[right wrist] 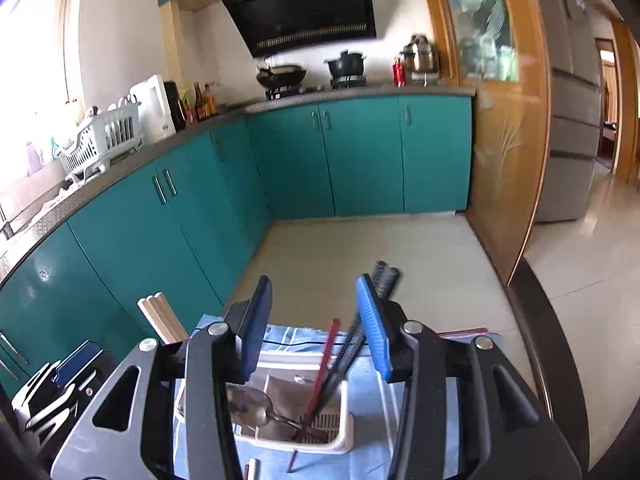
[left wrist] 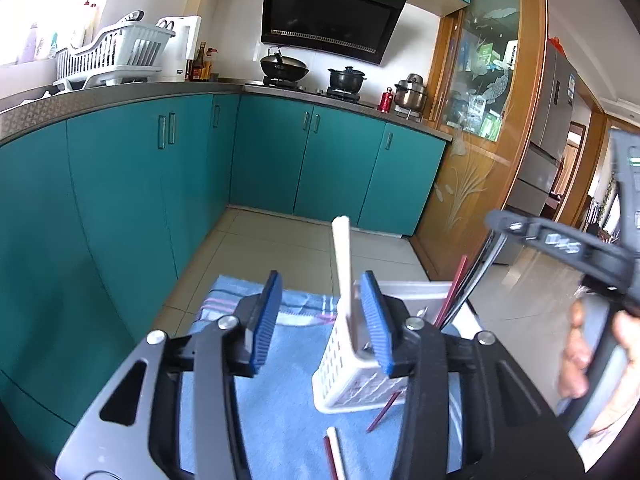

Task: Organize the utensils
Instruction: 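Withdraw both open grippers from the holder back over the cloth, then move left gripper to the dark red chopstick while right gripper hovers at the holder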

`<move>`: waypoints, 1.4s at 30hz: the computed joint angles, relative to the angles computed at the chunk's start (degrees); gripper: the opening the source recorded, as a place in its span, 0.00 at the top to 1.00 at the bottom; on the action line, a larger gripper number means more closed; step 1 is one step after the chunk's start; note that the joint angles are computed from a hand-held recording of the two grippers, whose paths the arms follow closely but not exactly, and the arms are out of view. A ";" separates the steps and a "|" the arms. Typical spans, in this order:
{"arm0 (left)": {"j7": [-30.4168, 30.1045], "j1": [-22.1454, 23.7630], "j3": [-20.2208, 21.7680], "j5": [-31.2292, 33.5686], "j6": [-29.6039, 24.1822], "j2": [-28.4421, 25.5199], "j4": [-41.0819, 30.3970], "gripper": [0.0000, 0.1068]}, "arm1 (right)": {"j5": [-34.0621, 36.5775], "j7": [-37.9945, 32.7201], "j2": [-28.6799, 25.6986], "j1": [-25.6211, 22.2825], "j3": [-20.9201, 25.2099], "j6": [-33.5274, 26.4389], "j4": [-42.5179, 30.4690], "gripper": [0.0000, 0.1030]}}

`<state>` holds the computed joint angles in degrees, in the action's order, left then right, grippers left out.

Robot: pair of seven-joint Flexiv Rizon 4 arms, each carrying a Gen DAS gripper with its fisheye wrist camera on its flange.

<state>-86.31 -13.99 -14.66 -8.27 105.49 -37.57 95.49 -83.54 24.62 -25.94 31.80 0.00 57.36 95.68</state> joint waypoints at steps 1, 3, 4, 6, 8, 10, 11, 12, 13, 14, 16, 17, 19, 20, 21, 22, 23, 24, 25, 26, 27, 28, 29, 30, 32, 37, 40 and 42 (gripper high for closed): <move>-0.11 0.31 -0.01 0.26 0.30 0.58 1.35 0.61 | -1.32 1.72 1.43 0.12 0.19 0.02 1.95 0.57; -0.39 1.05 0.14 0.94 1.01 1.96 4.73 0.58 | -3.71 5.51 4.17 0.01 1.33 -0.39 6.08 0.53; -0.47 0.61 1.38 1.04 1.45 2.76 6.74 0.57 | -5.83 8.56 5.71 -0.35 2.18 0.02 8.76 0.49; -0.66 -1.89 5.46 0.25 2.47 3.76 10.22 0.52 | -7.69 12.24 7.32 -1.20 4.35 0.84 13.10 0.47; -0.92 -5.37 10.19 -2.39 1.80 4.13 13.44 0.52 | -7.03 12.55 6.74 -2.04 6.22 3.02 16.30 0.47; -1.42 -4.00 8.86 -2.80 -0.44 4.04 15.00 0.52 | -4.39 11.07 4.71 -1.92 7.04 3.54 17.62 0.47; -1.52 -2.75 7.45 -2.71 -1.90 3.94 15.46 0.52 | -3.02 9.71 3.81 -1.72 7.02 3.70 17.54 0.47; -1.51 -2.19 6.77 -2.58 -2.79 3.87 15.58 0.52 | -2.04 8.82 2.96 -1.85 6.78 4.77 17.27 0.49; -1.38 -1.85 6.28 -2.32 -3.35 3.82 15.67 0.52 | -2.83 10.13 2.76 -2.29 6.12 6.76 16.88 0.51; -1.24 -2.02 6.32 -2.04 -3.36 3.87 15.64 0.52 | -5.24 12.27 2.81 -2.80 5.30 8.99 16.26 0.52; -1.24 -2.67 6.80 -1.75 -2.73 3.96 15.41 0.51 | -10.02 15.23 2.86 -4.18 4.23 11.94 13.87 0.52; -0.97 -3.12 7.10 -1.56 -2.91 4.09 15.16 0.51 | -8.22 13.30 2.79 -4.07 4.41 10.51 13.01 0.53; -0.48 -5.30 9.33 -1.69 -3.49 3.95 14.20 0.51 | -4.27 8.85 2.17 -3.52 4.06 7.97 10.26 0.60; -0.19 -5.81 9.97 -1.69 -3.75 3.85 13.80 0.51 | -3.78 8.43 1.65 -3.64 3.59 8.51 8.91 0.62; -0.12 -6.50 10.43 -1.83 -3.99 3.83 13.55 0.50 | -3.33 8.70 1.03 -3.67 2.98 8.72 7.43 0.67; 0.03 -5.96 9.66 -1.64 -3.96 3.88 13.83 0.49 | -3.48 9.31 0.50 -3.63 2.33 8.97 6.28 0.68; 0.13 -5.11 8.55 -1.41 -3.87 4.05 14.32 0.48 | -3.45 9.39 -0.46 -3.64 1.56 9.22 4.36 0.68; 0.24 -4.34 7.58 -1.10 -3.63 4.04 14.82 0.48 | -1.44 7.18 -1.54 -3.43 1.17 8.45 2.51 0.68; 0.43 -3.86 6.96 -0.88 -3.77 4.03 15.12 0.48 | 1.37 4.20 -2.87 -3.50 0.96 8.64 0.65 0.68; 0.79 -3.34 6.44 -0.59 -4.20 4.04 15.37 0.48 | 4.06 1.66 -3.83 -3.42 0.71 8.88 -0.63 0.68; 1.04 -3.10 6.21 -0.42 -4.43 3.97 15.47 0.48 | 8.69 -2.40 -5.15 -3.29 0.92 7.95 -2.35 0.68; 1.22 -2.96 6.07 -0.30 -4.50 3.87 15.56 0.48 | 12.59 -6.08 -6.27 -3.09 1.17 6.64 -3.84 0.68; 1.54 -2.62 5.82 -0.09 -4.60 3.82 15.59 0.48 | 14.90 -8.50 -6.91 -2.79 1.08 5.85 -4.83 0.68; 1.76 -2.42 5.70 0.04 -4.56 3.81 15.60 0.48 | 16.98 -10.70 -7.59 -2.36 0.93 4.85 -5.84 0.68; 2.05 -2.84 6.36 -0.01 -4.69 3.70 15.23 0.48 | 20.08 -13.80 -8.26 -1.38 0.48 3.43 -6.95 0.68; 2.38 -0.87 3.95 0.42 -3.74 3.49 15.72 0.47 | 24.38 -15.10 -8.94 1.46 -2.16 3.18 -7.63 0.85; 2.42 -0.03 2.88 0.67 -3.63 3.45 16.15 0.47 | 24.65 -12.86 -8.65 2.53 -4.50 6.25 -6.25 0.93; 2.44 -0.59 3.47 0.54 -3.94 3.41 16.00 0.47 | 23.26 -10.51 -7.91 3.44 -5.95 7.08 -5.05 0.93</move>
